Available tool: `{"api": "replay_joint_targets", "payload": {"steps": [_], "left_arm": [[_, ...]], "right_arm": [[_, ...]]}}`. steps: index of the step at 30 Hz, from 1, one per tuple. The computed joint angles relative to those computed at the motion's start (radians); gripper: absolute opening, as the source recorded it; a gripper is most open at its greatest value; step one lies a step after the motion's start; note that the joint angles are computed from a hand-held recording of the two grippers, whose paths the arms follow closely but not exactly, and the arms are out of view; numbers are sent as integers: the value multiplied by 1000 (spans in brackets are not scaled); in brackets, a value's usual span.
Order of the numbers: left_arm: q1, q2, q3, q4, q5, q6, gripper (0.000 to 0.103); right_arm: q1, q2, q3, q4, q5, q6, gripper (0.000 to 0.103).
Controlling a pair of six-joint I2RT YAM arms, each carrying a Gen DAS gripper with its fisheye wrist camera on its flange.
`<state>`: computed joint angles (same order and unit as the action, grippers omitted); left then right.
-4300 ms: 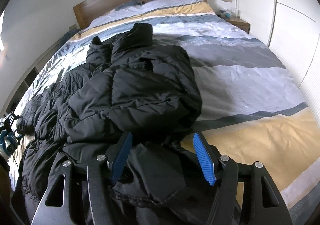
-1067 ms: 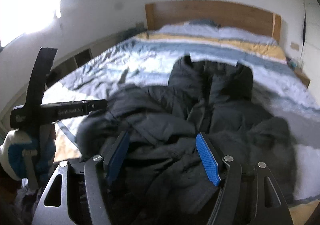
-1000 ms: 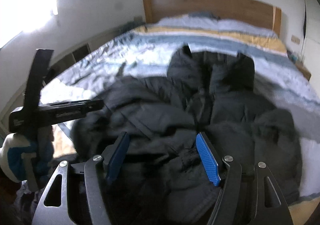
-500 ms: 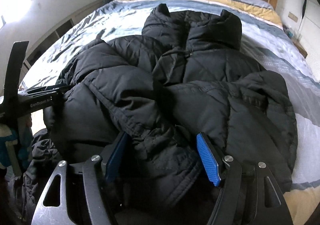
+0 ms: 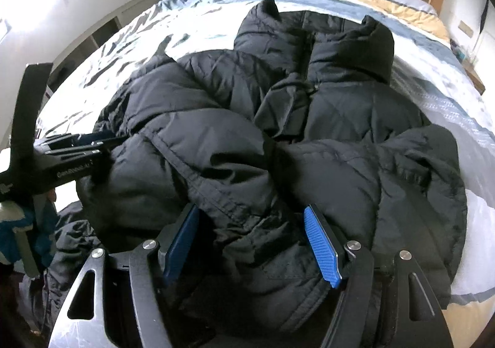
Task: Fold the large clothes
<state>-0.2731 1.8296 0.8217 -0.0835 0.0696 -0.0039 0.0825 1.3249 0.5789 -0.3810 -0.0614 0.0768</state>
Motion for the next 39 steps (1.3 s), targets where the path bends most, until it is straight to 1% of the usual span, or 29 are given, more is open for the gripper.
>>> {"api": "replay_joint_targets", "payload": {"steps": [3,7,17,29,33,37,39], "left_arm": [[-5,14,13,-8,-8,1,42],[-8,29,29,-26,-22,-7,47],[-23,55,80,-100,-62,-5,49],[-59,96,165,-210,-136,-34,53],[-62,110,191,-242,-153,-29,57],[-52,115,208,-274,-146,-14,59],[-35,115,214,-290,-127,-3,59]], "right_arm": [[-41,6,-5,-10,-25,-25,70],[-89,2,-12,-31,-61,-65,70],[-135,31,1,-50,-119,-103,70],[-209,62,48,-128,-195,-183,70],[-232,55,49,-150,-212,-197,70],[-256,34,49,-178,-230,-210,70],[-277,19,48,-197,-237,-223,70]]}}
